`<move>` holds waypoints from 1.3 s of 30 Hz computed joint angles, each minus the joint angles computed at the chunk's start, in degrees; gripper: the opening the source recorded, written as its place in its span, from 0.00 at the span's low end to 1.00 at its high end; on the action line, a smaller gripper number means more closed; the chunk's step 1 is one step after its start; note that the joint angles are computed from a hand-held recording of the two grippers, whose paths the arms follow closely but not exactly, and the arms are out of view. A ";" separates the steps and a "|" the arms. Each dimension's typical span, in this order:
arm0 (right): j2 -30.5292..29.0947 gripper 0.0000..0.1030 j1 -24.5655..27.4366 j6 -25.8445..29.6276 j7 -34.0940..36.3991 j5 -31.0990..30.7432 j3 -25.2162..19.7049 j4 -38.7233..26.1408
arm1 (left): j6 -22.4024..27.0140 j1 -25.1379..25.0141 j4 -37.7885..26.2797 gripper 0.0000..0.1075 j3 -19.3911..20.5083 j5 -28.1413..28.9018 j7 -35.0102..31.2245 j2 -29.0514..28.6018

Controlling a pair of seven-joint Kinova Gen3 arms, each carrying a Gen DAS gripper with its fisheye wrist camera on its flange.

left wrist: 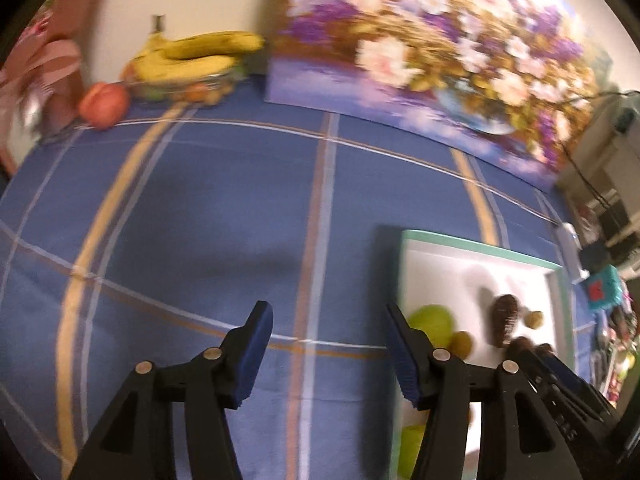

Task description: Organize fruits

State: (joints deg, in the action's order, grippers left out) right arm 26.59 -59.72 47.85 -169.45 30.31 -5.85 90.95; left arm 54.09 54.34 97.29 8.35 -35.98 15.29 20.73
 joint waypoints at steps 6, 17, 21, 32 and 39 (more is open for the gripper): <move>-0.08 0.75 -2.98 -0.93 -3.01 2.34 0.64 1.06 | 4.97 1.14 1.37 0.78 0.30 -0.77 3.40 -1.07; -2.06 0.81 -5.68 -1.66 -10.43 6.16 -0.53 4.91 | 12.37 3.76 2.73 0.96 4.16 -3.14 8.32 -3.48; -2.94 0.81 -6.48 -1.37 -12.53 7.09 -1.45 6.12 | 13.25 4.99 3.45 0.96 5.49 -3.37 9.12 -4.19; -4.02 0.82 -11.00 3.52 -20.24 13.45 -3.64 7.26 | 17.45 8.57 4.65 0.96 8.22 -5.21 13.76 -6.04; -4.67 0.82 -12.62 7.24 -24.05 16.87 -4.74 7.06 | 21.53 9.75 4.28 0.96 9.70 -6.35 16.38 -6.72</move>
State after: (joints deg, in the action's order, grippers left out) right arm 21.92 -72.34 55.09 -193.50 47.18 -10.60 98.00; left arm 75.62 64.08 101.57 18.05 -42.33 31.66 14.01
